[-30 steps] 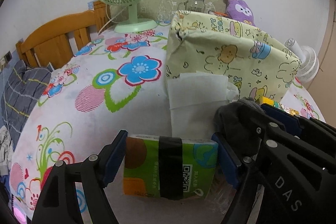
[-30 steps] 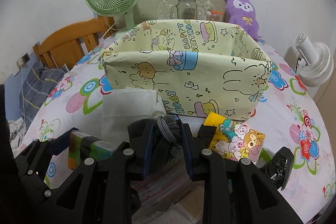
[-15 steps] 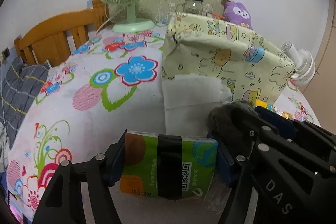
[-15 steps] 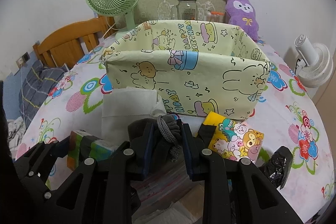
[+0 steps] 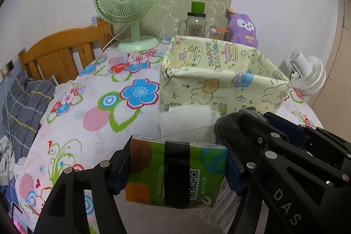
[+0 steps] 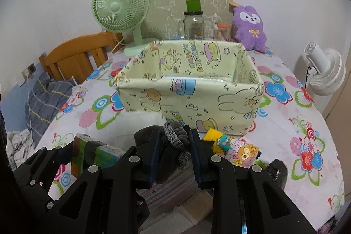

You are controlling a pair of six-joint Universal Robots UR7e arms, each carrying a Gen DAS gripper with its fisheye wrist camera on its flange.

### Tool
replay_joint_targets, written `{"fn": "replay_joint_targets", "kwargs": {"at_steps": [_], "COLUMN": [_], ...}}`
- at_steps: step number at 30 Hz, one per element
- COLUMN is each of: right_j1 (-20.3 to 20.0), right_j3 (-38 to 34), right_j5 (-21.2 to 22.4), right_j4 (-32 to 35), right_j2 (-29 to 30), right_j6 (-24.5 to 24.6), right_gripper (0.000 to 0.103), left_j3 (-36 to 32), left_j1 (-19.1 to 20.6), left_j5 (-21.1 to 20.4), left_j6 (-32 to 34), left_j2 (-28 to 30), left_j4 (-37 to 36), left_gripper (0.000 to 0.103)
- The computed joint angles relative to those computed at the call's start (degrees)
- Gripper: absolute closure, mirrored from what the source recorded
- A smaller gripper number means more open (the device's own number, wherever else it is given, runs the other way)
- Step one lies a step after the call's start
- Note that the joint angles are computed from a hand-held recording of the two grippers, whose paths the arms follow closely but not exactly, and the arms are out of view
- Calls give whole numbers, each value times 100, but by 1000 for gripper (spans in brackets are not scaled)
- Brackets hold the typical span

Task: Organize soft objects
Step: 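Carry the green tissue pack in the right gripper toward the fabric box, then lower the tissue pack into the fabric box and open the right gripper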

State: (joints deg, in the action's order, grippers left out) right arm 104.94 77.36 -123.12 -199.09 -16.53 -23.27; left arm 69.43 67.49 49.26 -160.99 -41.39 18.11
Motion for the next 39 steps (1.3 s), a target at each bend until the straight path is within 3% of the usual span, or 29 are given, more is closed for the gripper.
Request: {"fn": "replay_joint_targets", "kwargs": {"at_steps": [19,39], "right_j1": [157,156], "right_j3": [296,-35], "right_j5": [-9,79], "right_j4": [-373,-482], "right_j2": [-475,-552], "right_j6": [-178,-315], "right_gripper": [73,73], "left_j3": [52,-363], "left_j1": [-404,-513], "left_j5": [0,153], "left_j6": [347,645], "left_j2": [-189,-11], "left_j4": [-241,-418], "left_gripper": [31,31]}}
